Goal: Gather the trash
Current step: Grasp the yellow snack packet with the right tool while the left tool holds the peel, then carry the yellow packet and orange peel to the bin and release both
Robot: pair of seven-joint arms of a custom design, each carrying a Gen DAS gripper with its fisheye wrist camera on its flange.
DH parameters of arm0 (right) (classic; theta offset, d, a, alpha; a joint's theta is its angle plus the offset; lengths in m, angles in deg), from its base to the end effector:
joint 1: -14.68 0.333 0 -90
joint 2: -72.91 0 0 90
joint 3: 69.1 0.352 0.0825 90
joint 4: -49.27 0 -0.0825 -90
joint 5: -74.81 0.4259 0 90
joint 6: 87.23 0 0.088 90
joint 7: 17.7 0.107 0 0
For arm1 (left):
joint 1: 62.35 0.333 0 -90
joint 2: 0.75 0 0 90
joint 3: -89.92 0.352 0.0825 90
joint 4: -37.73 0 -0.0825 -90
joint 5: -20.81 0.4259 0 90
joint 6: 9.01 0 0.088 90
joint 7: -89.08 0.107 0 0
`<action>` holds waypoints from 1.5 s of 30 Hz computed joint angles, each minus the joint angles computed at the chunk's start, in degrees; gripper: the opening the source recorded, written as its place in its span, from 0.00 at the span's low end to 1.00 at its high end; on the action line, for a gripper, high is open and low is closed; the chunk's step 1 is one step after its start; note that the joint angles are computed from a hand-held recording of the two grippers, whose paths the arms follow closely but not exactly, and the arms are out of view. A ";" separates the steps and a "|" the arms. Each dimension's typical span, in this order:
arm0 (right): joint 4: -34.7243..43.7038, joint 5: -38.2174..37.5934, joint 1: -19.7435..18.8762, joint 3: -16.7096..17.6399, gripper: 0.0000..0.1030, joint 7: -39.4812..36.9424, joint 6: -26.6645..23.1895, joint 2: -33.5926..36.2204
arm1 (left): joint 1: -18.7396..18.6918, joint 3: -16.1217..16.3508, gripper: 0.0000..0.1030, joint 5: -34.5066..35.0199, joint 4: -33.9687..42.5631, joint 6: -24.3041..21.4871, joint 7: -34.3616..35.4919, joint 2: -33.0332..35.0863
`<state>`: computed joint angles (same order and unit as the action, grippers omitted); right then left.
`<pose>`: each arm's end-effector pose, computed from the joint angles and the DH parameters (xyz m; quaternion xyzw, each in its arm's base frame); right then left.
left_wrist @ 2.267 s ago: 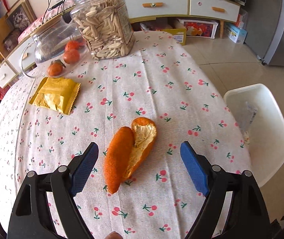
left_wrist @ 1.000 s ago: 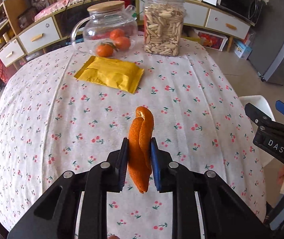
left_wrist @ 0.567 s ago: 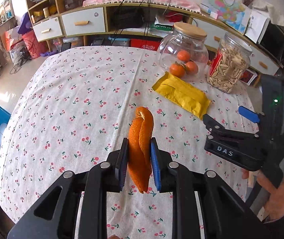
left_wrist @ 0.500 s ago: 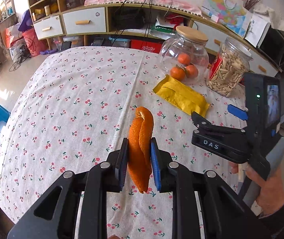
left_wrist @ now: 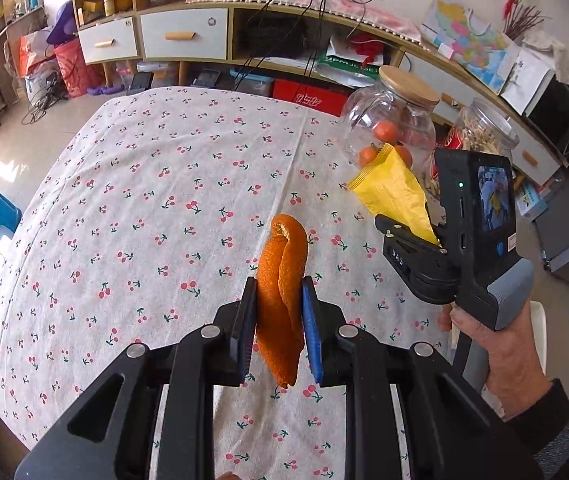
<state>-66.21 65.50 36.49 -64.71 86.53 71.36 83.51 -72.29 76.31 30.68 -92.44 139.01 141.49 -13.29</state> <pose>0.5991 0.2999 0.4367 -0.7825 0.5547 -0.1563 0.2359 0.5011 -0.2288 0.5184 -0.7185 0.6404 -0.2264 0.1493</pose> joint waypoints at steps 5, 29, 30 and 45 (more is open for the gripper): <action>-6.21 3.25 -0.41 0.97 0.03 0.63 4.17 -5.29 | -0.07 0.09 0.21 -0.53 -0.37 0.96 -0.11 -0.38; -23.05 -23.80 -12.00 7.37 0.03 34.14 3.21 -27.49 | -1.22 -3.17 0.21 4.06 -0.61 7.68 -3.41 -0.43; -23.53 -23.98 -12.46 7.49 0.03 34.32 2.83 -28.24 | -1.32 -3.36 0.21 4.53 -0.43 7.78 -3.82 -0.22; -33.56 -25.66 -24.20 10.04 0.04 41.14 1.92 -40.67 | -3.01 -5.26 0.21 11.32 0.92 10.09 -7.67 2.32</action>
<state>-99.77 39.84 12.29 -54.67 127.68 73.28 42.84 -75.30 71.04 42.00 -91.52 149.10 133.82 -10.97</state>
